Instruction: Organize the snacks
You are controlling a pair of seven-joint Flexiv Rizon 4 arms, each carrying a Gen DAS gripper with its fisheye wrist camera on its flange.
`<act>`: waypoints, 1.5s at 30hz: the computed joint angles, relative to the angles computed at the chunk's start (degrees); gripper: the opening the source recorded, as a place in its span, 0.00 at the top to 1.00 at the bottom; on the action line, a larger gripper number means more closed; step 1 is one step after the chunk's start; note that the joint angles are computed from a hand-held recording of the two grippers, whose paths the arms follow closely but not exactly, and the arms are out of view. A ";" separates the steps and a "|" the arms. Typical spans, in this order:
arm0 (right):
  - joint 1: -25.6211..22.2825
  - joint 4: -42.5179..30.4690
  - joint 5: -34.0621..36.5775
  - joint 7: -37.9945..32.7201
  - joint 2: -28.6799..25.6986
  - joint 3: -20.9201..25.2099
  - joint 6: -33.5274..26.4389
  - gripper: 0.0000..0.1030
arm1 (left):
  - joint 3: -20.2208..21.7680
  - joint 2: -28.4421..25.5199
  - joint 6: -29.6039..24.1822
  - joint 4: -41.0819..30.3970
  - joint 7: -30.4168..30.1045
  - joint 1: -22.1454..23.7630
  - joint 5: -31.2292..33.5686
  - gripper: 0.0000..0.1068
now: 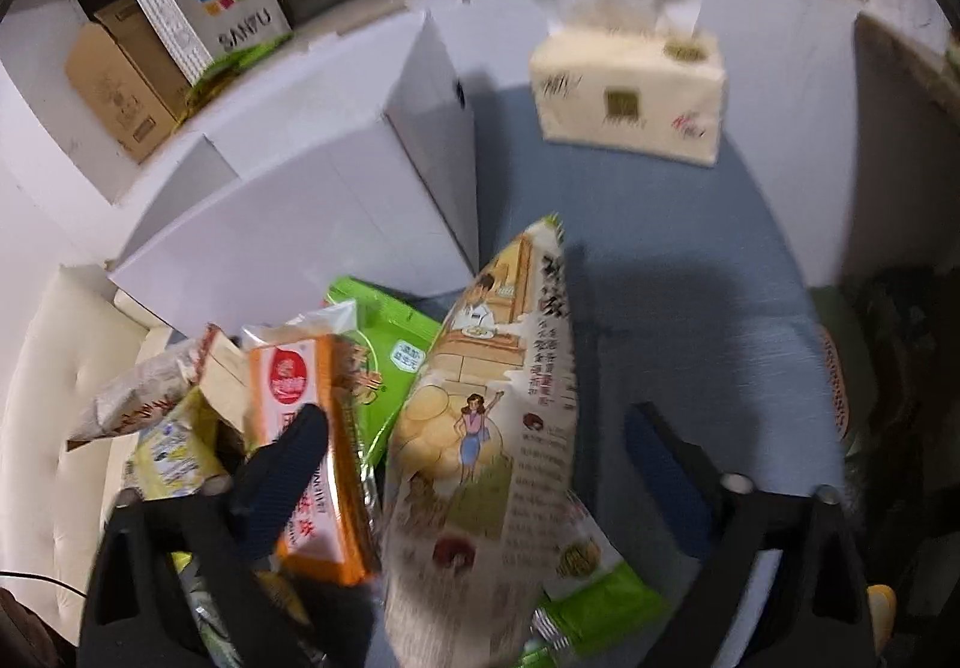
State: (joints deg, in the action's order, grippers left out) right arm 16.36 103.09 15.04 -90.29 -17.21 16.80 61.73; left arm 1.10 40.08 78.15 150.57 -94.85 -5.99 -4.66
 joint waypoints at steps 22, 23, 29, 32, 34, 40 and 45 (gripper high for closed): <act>-2.18 8.55 30.68 -23.82 19.31 0.43 4.03 0.60 | 7.17 -24.68 -13.63 -14.33 22.52 0.30 -12.03 0.04; -1.72 9.19 32.38 -25.30 20.80 -0.26 3.71 0.60 | 6.99 -25.96 -15.41 -15.28 23.91 1.03 -12.98 0.04; 2.43 11.13 34.10 -26.76 23.28 -4.01 3.94 0.60 | 5.14 -32.75 -24.72 -20.03 30.12 5.11 -15.81 0.38; 3.82 11.65 33.32 -25.96 22.92 -5.13 3.99 0.60 | 4.26 -32.17 -24.65 -19.12 29.58 5.57 -14.82 0.61; 4.32 12.11 32.81 -25.40 22.80 -5.43 4.08 0.60 | 3.79 -29.60 -20.42 -16.61 28.35 5.17 -13.26 0.61; 5.44 12.21 34.78 -27.36 23.29 -5.93 4.64 0.60 | 6.06 -18.50 -3.23 -6.83 25.90 -1.37 -22.95 0.62; 6.70 10.24 34.26 -28.52 22.47 -5.68 5.65 0.60 | 10.75 -18.82 16.93 -5.67 22.92 -14.39 -31.64 0.62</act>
